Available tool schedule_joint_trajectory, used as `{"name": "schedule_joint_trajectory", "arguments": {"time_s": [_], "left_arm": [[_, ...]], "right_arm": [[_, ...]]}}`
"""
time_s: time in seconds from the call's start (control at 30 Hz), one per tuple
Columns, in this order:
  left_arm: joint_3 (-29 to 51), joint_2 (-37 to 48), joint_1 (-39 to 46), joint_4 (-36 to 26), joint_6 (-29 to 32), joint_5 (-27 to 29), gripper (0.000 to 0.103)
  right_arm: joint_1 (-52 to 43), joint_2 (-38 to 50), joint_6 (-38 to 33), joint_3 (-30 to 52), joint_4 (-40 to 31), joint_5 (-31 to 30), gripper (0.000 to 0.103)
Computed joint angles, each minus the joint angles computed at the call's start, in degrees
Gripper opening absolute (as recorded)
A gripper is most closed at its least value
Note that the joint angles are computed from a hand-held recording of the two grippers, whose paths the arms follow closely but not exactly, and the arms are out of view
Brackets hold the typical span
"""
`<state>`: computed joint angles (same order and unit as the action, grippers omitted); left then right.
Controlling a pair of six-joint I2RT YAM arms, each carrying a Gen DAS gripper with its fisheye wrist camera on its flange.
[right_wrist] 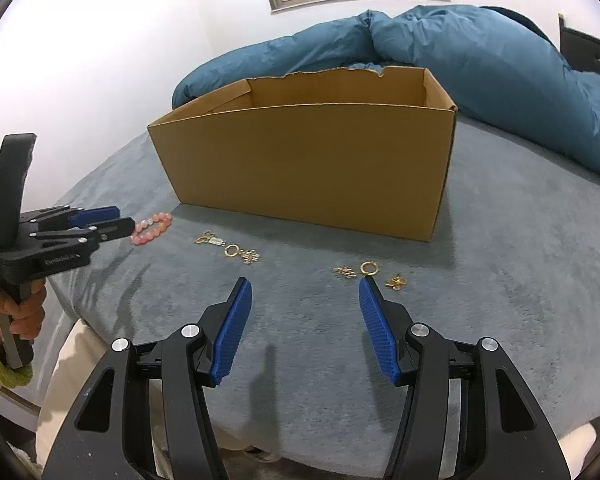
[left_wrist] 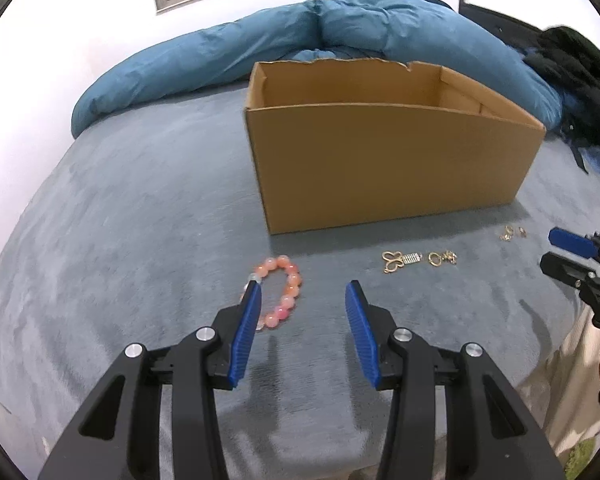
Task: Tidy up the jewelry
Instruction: 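Move the left gripper toward the pink bead bracelet on the bed, then lower the left gripper onto the gold butterfly charm and close it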
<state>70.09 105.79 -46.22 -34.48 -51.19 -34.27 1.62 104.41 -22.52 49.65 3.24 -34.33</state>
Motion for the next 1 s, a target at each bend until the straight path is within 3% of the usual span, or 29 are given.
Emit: {"name": "schedule_joint_trajectory", "arguments": {"time_s": [0.23, 0.53, 0.83, 1.0], "left_arm": [[-2.5, -1.8, -1.2, 6.2, 3.0, 1.8, 0.043], [0.5, 4.9, 0.9, 13.6, 13.2, 6.6, 0.043], [6.3, 12.0, 4.1, 14.1, 24.5, 12.3, 0.042], [8.5, 14.7, 5.2, 14.2, 29.8, 14.5, 0.034]], "right_arm": [[-0.5, 2.0, -1.4, 2.2, -1.1, -0.4, 0.054], [0.3, 2.2, -5.9, 2.3, -1.5, -2.4, 0.053], [0.9, 5.6, -8.2, 5.9, -4.9, -1.2, 0.051], [0.4, 7.0, -8.7, 8.4, -6.5, -1.6, 0.049]]}}
